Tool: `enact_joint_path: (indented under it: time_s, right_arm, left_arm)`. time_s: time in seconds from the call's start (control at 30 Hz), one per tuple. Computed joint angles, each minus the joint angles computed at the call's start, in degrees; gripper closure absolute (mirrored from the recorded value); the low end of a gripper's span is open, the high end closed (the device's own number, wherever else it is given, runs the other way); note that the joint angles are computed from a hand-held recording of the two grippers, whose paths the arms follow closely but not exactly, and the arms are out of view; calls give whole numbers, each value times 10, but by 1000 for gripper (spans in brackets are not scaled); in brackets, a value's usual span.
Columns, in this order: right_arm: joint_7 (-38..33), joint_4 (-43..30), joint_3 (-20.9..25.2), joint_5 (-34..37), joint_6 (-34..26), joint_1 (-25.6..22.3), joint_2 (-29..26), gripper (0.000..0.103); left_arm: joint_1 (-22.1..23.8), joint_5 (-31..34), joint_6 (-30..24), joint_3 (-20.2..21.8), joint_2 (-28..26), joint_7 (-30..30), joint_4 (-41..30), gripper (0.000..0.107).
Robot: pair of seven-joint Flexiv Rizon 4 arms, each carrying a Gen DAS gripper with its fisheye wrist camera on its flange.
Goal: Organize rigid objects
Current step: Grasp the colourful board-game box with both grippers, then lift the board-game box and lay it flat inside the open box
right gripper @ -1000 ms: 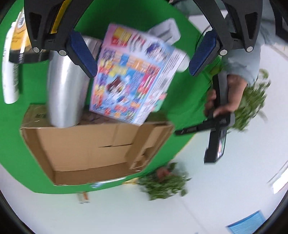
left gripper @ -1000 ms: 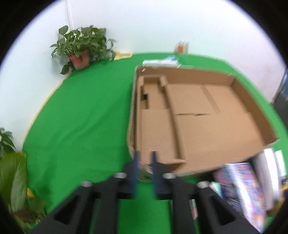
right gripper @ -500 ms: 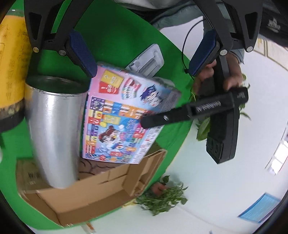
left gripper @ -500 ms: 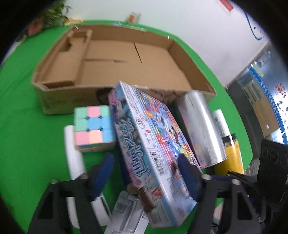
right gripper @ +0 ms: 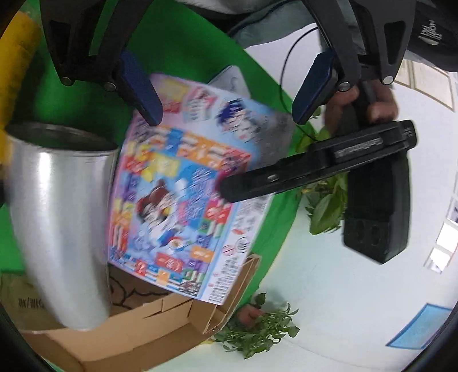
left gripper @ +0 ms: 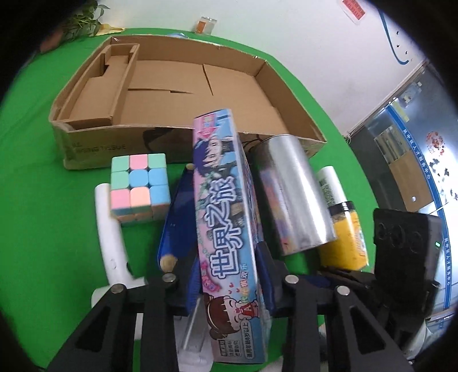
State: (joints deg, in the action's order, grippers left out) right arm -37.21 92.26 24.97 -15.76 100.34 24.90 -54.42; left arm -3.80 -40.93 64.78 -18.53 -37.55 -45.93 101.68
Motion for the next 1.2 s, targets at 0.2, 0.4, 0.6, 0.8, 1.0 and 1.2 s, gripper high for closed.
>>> enact_joint_path:
  time_s: [0.2,0.4,0.6,0.8,1.0,1.2]
  right_arm:
    - [0,-2,-1,12,-25,-3,1,10]
    - [-27,-62,27,1,-63,-6,-33,10]
    - [-67,-139,16,12,-124,22,-58,11]
    - [-43,-201,-68,38,-232,83,-50,11]
    - [-63,-260,-82,72,-288,104,-69,13]
    - [-93,-274,-63,122,-289,95,-80,8]
  left_arm:
    - [40,-81,35,-40,30,54,48,75]
    - [55,-165,25,-35,43,102,63,72]
    - [30,-159,51,5,31,72,57,62]
    - [43,-131,7,11,10,54,37,61]
    - [47,-107,6,18,9,48,32,61]
    - [48,-69,-4,24,12,55,30,60]
